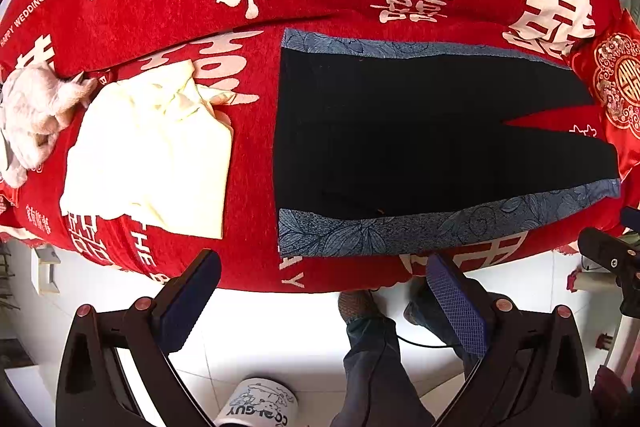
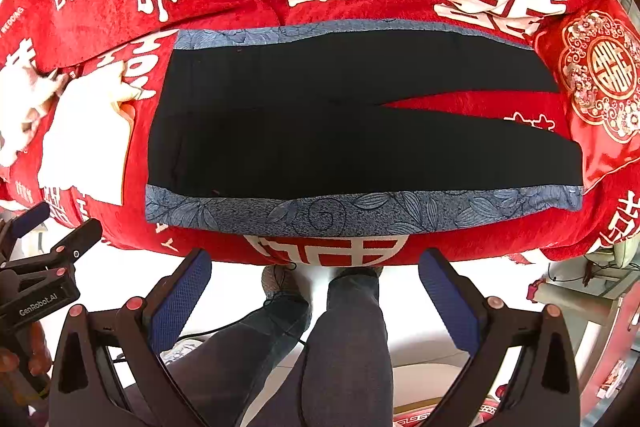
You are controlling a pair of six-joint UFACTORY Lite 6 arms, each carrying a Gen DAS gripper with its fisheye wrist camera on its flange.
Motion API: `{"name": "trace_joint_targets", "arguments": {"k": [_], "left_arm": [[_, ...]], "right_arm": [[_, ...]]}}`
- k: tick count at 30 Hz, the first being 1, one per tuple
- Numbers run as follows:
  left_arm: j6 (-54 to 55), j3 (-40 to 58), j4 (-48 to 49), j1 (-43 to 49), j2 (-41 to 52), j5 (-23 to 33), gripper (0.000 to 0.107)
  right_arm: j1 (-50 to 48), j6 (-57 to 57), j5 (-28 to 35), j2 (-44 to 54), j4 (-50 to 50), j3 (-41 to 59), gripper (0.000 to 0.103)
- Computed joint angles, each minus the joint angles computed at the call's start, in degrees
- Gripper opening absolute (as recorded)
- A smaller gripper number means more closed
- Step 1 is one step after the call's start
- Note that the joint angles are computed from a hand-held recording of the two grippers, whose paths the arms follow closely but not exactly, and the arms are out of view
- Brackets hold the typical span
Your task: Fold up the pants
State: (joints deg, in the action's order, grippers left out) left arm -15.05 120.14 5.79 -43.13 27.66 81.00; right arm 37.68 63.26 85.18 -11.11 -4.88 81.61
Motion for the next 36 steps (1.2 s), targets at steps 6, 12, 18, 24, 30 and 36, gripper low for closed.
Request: {"name": "trace_joint_targets", "arguments": {"k": [6,12,18,24,30,36], "left_arm": [[-0.2,-1.0,-0.1,0.5,-0.5,-0.3,0.103],[-0.4,-0.9,-0.3,0.9,-0.3,-0.3,0.103],[-0.2,0.0,-0.6,0.7,0.7,-0.2,0.103],[-0.1,1.2,-1.0,0.6,2.2,0.1,0.103],[0.2,2.1,-1.7,0.6,3.6,0.1,0.103],[0.3,1.2,-2.1,0.6,4.1,-0.4,0.103]], "right_arm": [[2.0,1.2,-1.3,0.3,-2.6,0.2,0.103],[0.9,-0.5,-0.8,2.0,-1.8,1.5,0.103],[0.4,-1.2,-0.5,2.8,-1.6,1.4,0.103],[-0.5,-1.7,-0.4,3.0,-0.9,0.8,0.103],[-1.8,-2.8,-0.8,2.2,0.1,-0.7,0.103],[-3.5,-3.6,-1.6,0.9,0.7,-2.6,0.103]]}}
